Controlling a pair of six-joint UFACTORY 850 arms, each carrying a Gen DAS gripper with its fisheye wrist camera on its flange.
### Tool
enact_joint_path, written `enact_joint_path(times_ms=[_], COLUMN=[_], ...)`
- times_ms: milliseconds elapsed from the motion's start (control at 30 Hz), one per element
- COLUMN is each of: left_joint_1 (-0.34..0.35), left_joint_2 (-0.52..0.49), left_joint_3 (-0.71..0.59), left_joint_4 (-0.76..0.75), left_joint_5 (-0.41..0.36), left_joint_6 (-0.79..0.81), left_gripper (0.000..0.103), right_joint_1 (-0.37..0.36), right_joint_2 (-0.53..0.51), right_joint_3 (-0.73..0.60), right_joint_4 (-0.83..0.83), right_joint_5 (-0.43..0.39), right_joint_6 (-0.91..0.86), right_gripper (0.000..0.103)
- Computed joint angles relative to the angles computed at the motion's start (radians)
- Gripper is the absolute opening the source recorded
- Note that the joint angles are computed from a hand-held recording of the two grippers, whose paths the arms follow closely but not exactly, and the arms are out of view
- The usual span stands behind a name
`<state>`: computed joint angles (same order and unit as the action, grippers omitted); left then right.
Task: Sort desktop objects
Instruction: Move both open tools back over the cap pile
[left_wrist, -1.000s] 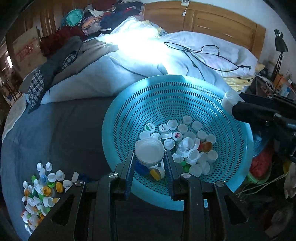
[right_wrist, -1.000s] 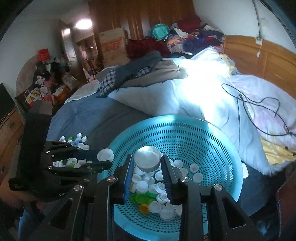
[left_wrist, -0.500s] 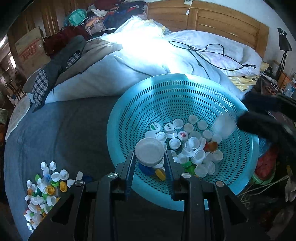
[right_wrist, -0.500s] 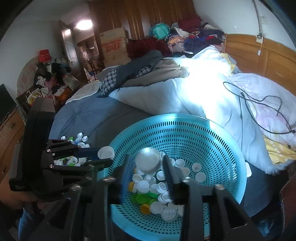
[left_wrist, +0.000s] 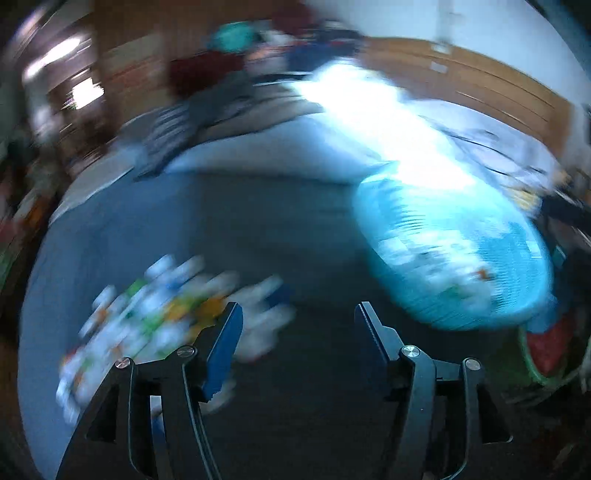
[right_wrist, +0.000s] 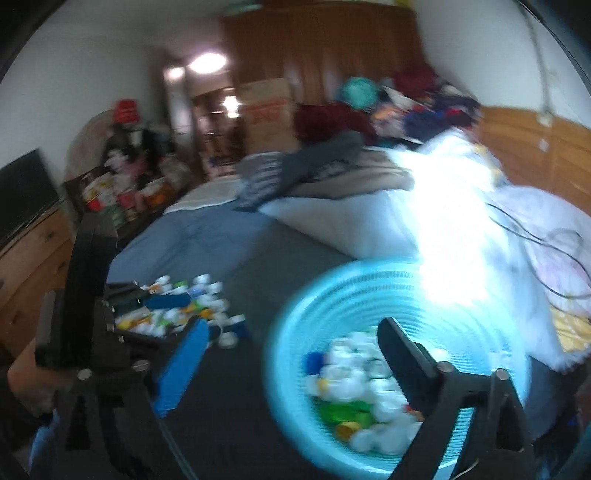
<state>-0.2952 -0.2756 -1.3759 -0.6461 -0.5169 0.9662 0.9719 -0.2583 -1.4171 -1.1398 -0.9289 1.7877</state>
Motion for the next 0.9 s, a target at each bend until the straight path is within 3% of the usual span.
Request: enact_joint_path(times_ms=[100,233,367,500,633,733,800,900], left_joint_1=[0.13,0.262,0.358,0.379,0.371,0.364,0.359,0.366], left_joint_2=[-0.016,-0.08,-0.156,-0.213,-0.248,-0.223,-0.207,-0.221], left_joint_3=[0.034,0.033,-0.009,-0.067,-0.078,-0.018,0.019,-0.002], left_joint_4=[0.058,0.274,0.352,0.418,0.496,0.492,0.545,0.453], left_joint_5=[0.029,0.066,0.085,0.11,0.155,0.246,0.302,0.28], left_joint_6=[-0.091,-0.344,-0.502,-0.616,-0.71,-0.728,-0.782,-0.701], left_gripper=[0.057,0.057,0.057,0.057,0.083,0.096,0.101,0.101], right_joint_1=[-0.006,-0.045,-0.099,-0.147,-0.167,-0.153,-0.148,-0.152], right_joint_2=[-0.137,-0.301,-0.414,-0.474,-0.515,-0.497,-0.487,-0.472], right_joint_3=[-0.11,-0.241,-0.323,-0.36,-0.378,-0.317,-0.293,-0.271], right_joint_4=[0.069,0.208,0.295,0.362,0.395,0.25,0.194,0.186], right_joint_5=[0.127,0.24,0.249,0.245,0.24,0.272,0.281,0.309], right_joint_6=[-0.112,-0.272,-0.343,-0.379,-0.355,-0.188,-0.129,-0.105], right_gripper=[0.101,0.101,0.101,0.101,0.103,0.103,0.103,0.103])
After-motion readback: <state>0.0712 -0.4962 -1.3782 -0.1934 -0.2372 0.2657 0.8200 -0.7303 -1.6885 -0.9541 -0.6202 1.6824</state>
